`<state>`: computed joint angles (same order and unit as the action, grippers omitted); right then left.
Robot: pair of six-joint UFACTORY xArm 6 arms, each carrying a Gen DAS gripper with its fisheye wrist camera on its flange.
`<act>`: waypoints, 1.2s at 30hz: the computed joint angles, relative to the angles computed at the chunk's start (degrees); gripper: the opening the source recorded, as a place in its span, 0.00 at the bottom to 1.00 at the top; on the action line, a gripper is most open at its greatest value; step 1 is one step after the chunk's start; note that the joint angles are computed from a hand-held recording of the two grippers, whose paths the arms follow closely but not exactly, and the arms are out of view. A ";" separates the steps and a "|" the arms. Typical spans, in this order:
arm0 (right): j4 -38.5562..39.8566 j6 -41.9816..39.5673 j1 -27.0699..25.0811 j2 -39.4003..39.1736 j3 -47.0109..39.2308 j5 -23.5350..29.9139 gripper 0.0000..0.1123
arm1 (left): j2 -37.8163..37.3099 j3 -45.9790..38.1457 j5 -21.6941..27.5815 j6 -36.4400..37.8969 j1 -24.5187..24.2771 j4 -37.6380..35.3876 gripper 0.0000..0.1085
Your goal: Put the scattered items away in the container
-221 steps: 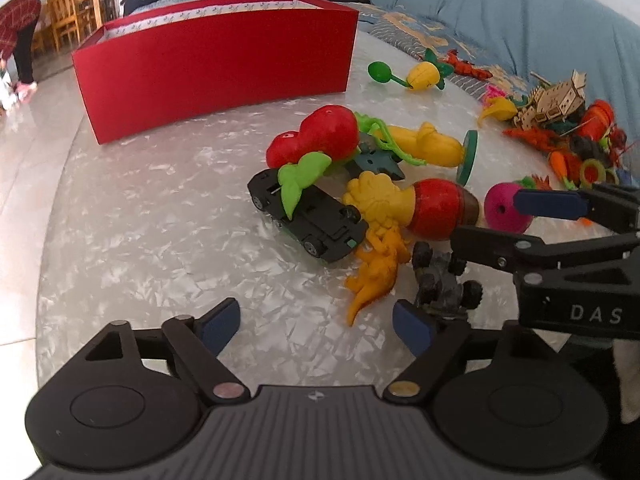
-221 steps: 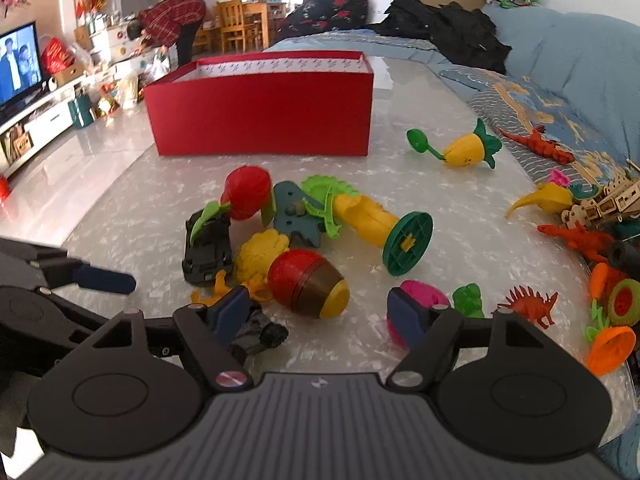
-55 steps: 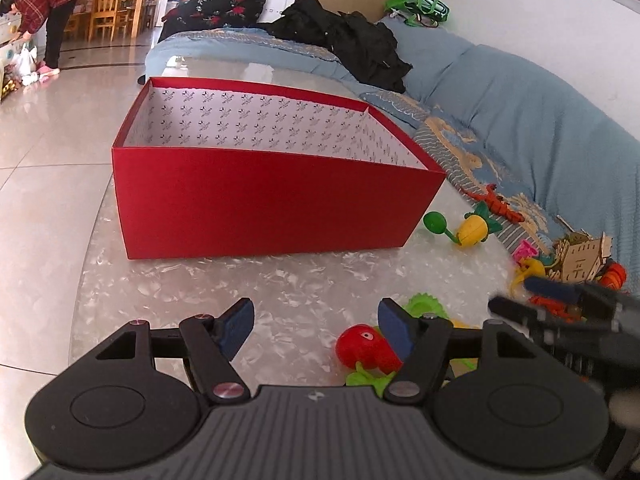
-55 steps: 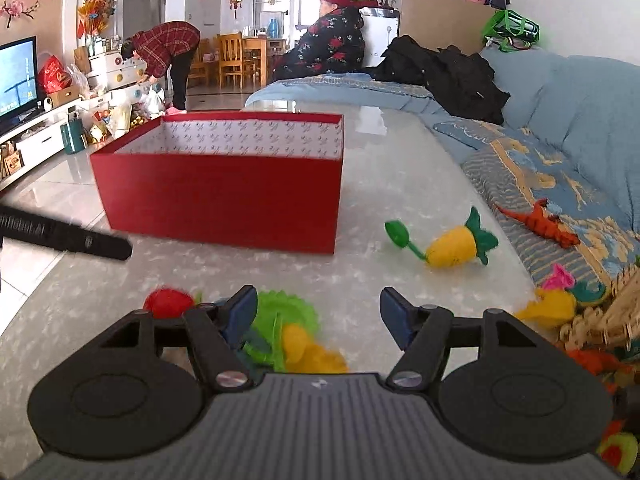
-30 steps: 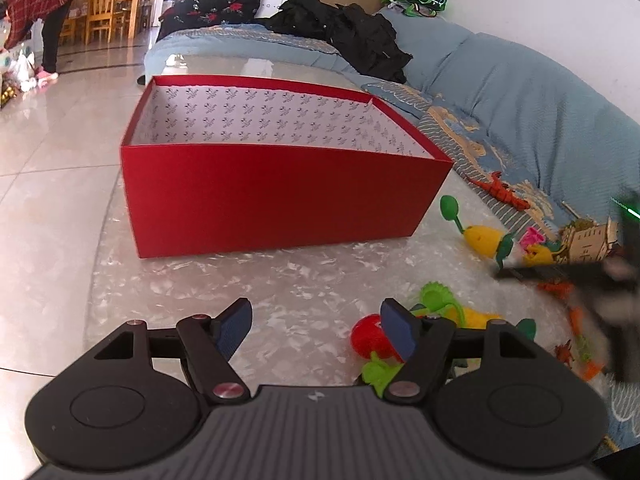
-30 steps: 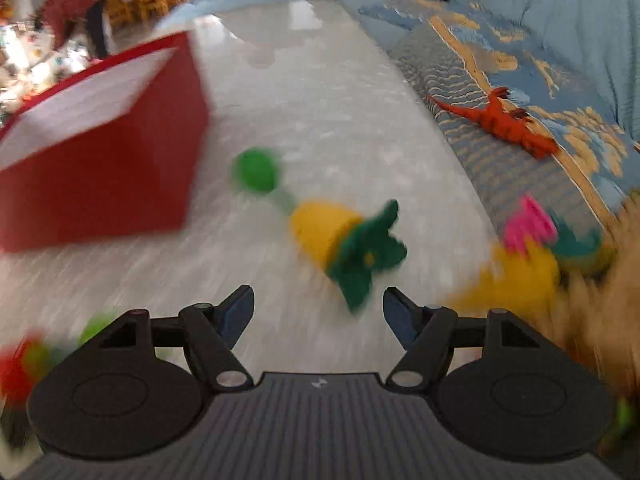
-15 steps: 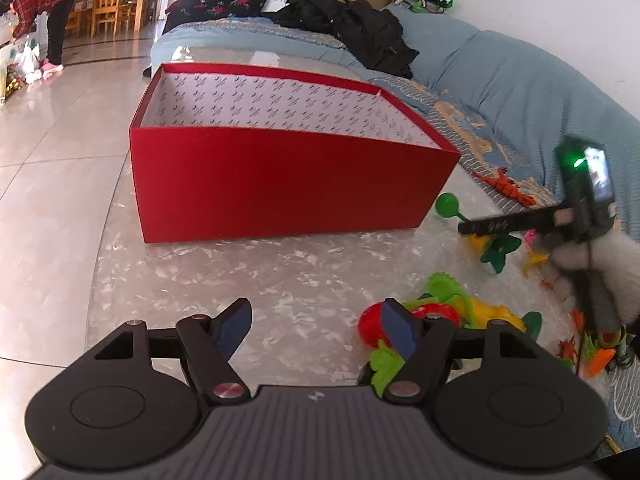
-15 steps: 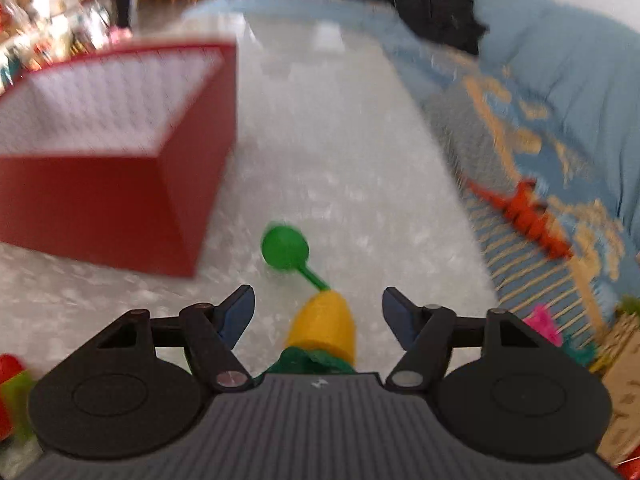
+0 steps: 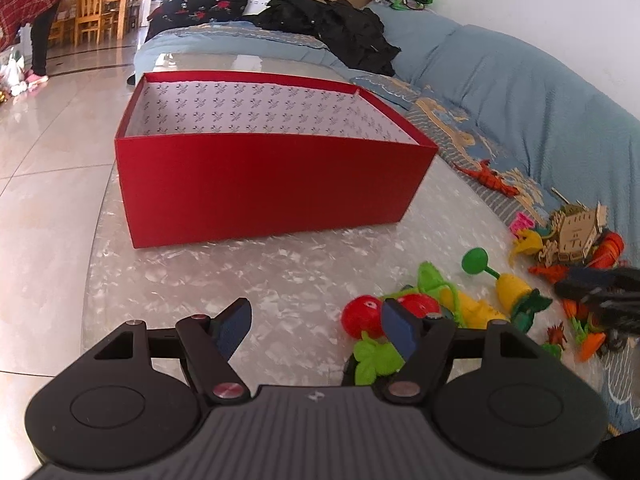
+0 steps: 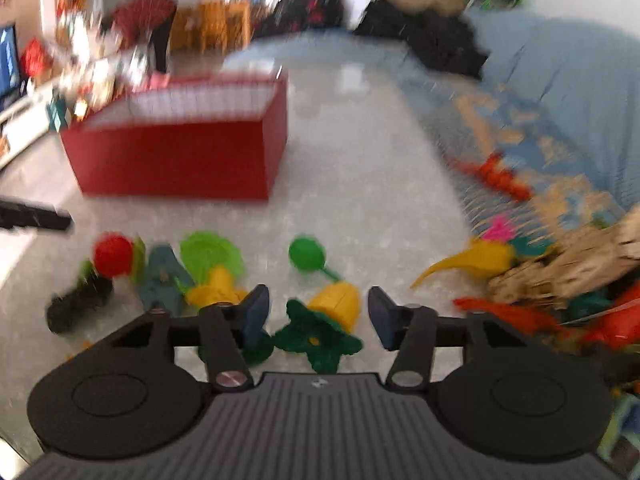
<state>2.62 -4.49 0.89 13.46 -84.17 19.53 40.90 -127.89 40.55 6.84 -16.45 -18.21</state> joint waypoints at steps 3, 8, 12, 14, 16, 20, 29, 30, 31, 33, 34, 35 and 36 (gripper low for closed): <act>4.13 -1.16 1.20 -2.00 2.06 -2.86 0.48 | -3.16 4.88 -1.82 1.30 -0.24 -0.20 0.69; 10.75 -11.74 6.20 -1.64 4.17 -5.03 0.54 | -8.68 13.97 -3.33 5.53 -0.67 -1.69 0.69; 14.02 -19.07 9.44 0.12 3.69 -3.65 0.53 | -10.19 17.51 -2.88 10.82 -1.73 -1.04 0.69; 16.09 -21.62 9.95 0.89 2.62 -2.12 0.53 | -9.86 17.55 -2.15 13.06 -1.98 -1.54 0.69; 14.97 -19.92 9.45 2.21 0.91 -1.10 0.53 | -9.05 16.77 -1.35 13.41 -2.12 -1.08 0.69; 18.56 -18.10 8.38 3.39 -1.82 2.17 0.53 | -7.88 15.66 -0.47 12.64 -2.67 2.07 0.69; 30.62 -19.17 7.95 3.18 -4.15 9.50 0.53 | -8.78 17.79 -1.24 13.48 -2.94 3.70 0.53; 31.72 -19.00 7.91 3.20 -4.37 10.18 0.53 | -8.94 18.06 -1.60 13.40 -2.83 3.35 0.53; 32.66 -18.59 7.96 3.29 -4.52 10.60 0.53 | -9.09 18.30 -1.94 13.33 -2.74 3.00 0.53; 34.44 -17.87 8.06 3.45 -4.80 11.40 0.53 | -9.23 18.42 -2.00 13.65 -2.68 2.04 0.52; 34.85 -17.60 8.20 3.60 -5.00 11.69 0.53 | -9.33 18.54 -1.93 14.02 -2.69 1.54 0.52; 34.52 -16.93 8.44 4.07 -5.63 12.00 0.53 | -9.50 18.78 -1.87 14.53 -2.73 0.98 0.52; 33.78 -16.14 8.72 4.56 -6.34 12.29 0.53 | -9.73 19.14 -1.85 14.98 -2.78 0.62 0.52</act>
<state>36.40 -20.63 9.62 18.02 -90.51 31.82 31.17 -108.76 38.70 21.82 -19.23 -17.60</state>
